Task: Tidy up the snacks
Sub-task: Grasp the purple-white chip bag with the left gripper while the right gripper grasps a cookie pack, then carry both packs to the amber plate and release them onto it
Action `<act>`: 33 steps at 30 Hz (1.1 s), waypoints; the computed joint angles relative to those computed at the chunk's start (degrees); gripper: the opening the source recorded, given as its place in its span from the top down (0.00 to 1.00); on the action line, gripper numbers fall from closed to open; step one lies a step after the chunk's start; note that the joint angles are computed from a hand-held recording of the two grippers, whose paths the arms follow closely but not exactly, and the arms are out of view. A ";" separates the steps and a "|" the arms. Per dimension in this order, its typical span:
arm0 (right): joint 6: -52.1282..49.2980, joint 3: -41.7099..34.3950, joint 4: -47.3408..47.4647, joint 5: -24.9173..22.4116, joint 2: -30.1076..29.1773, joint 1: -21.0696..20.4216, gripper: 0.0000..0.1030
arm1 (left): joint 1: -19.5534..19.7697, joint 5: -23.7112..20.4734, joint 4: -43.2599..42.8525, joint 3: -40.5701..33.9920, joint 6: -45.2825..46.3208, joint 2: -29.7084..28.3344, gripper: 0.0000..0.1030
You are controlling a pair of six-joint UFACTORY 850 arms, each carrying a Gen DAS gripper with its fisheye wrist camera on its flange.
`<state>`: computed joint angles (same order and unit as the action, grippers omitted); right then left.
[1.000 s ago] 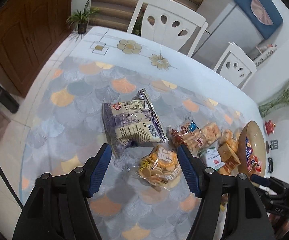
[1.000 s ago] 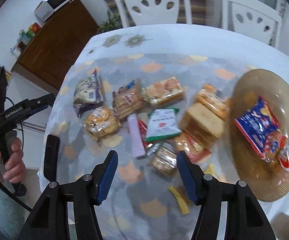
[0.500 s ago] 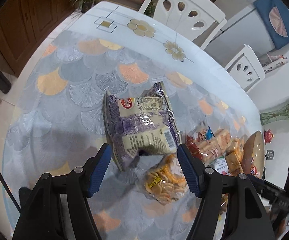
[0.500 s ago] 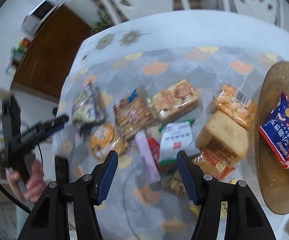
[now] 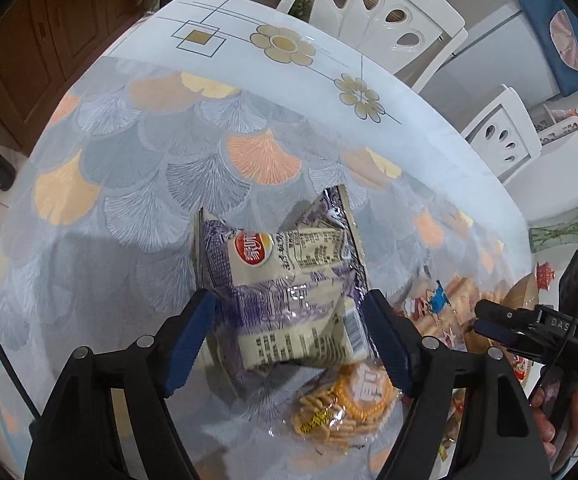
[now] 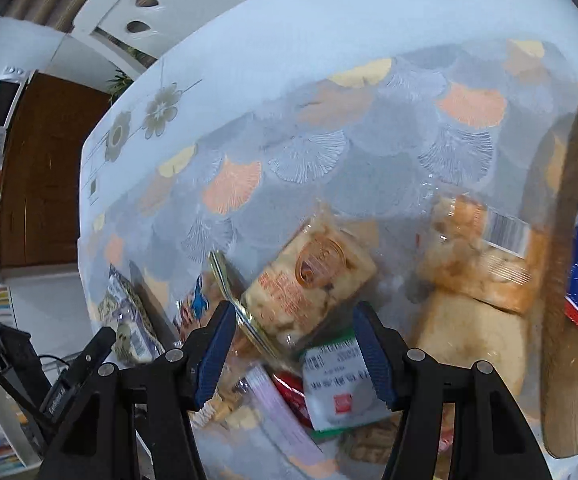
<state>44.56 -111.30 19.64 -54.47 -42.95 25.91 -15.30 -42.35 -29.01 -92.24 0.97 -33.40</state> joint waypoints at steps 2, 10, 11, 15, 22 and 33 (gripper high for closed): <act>0.87 -1.56 -0.04 -1.14 -1.52 -0.04 0.43 | -0.05 -0.37 -0.22 -0.75 0.08 -0.70 0.27; 2.80 -7.74 -2.59 -2.89 -6.48 0.39 0.42 | -1.90 -0.45 3.24 -3.49 -1.42 -2.83 0.17; 2.99 -8.41 -3.18 -3.19 -6.96 0.45 0.42 | -2.25 -0.45 4.26 -3.84 -2.01 -3.08 0.16; 3.39 -8.38 -4.90 -2.81 -7.30 0.69 0.42 | -3.76 -0.22 9.93 -4.80 -5.35 -3.76 0.11; 4.59 -9.90 -12.21 -2.69 -7.79 2.63 0.46 | -4.77 -0.03 11.50 -3.71 -6.03 -3.96 0.18; 6.03 -1.78 -16.46 5.60 -0.42 2.92 0.49 | -3.82 4.61 7.69 1.13 -3.11 1.61 0.46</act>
